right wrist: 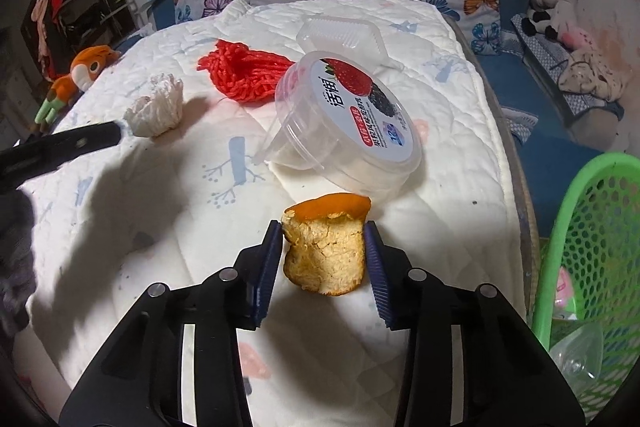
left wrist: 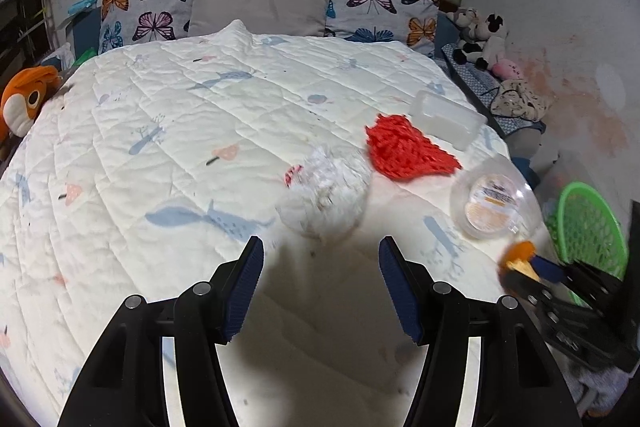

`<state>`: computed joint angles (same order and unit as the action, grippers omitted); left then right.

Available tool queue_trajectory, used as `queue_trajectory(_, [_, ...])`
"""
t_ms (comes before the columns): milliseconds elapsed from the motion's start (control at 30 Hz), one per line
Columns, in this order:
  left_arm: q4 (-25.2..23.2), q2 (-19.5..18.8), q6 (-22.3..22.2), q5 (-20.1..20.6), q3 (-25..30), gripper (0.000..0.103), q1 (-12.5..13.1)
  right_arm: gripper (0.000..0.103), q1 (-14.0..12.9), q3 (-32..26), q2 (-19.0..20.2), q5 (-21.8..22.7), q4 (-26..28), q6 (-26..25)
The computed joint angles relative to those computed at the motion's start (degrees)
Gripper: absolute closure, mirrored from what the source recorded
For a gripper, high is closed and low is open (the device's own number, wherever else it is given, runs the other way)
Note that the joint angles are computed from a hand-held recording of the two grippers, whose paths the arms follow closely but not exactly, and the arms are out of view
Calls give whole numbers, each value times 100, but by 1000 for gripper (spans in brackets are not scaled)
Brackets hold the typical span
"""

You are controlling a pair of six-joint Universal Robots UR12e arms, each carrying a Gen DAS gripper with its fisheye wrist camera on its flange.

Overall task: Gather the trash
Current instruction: 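Grasp the crumpled plastic bag with the left tool while the right tool grasps the bread piece, then carry the plastic bag and bread over the green wastebasket and open both tools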

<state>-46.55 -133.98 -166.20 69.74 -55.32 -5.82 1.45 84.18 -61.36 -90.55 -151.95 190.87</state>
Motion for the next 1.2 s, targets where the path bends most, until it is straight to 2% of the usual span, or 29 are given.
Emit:
queue_trajectory(100, [-129, -161, 17, 66, 264, 38, -31, 63, -31, 101, -79, 166, -65, 76])
queue_trajectory(300, [-420, -488, -22, 107, 791, 35, -78, 63, -53, 325, -251, 314, -263, 177])
queue_trajectory(500, [-587, -698, 1, 90, 1097, 35, -110, 63, -60, 520, -404, 348, -398, 198])
queue_trajectory(567, [-628, -728, 17, 20, 1136, 38, -110, 63, -72, 579, -446, 383, -440, 224])
queue_trajectory(700, [-623, -704, 129, -194, 1072, 56, -103, 63, -83, 666, -510, 402, -491, 269])
queue_trajectory(800, [-483, -635, 180, -215, 933, 60, -105, 63, -99, 717, -544, 412, -542, 324])
queue_trajectory(967, [-246, -441, 163, -285, 612, 62, -85, 63, -124, 797, -605, 421, -648, 419])
queue_trajectory(1200, [92, -31, 257, -591, 34, 62, -36, 63, -167, 967, -749, 317, -831, 519])
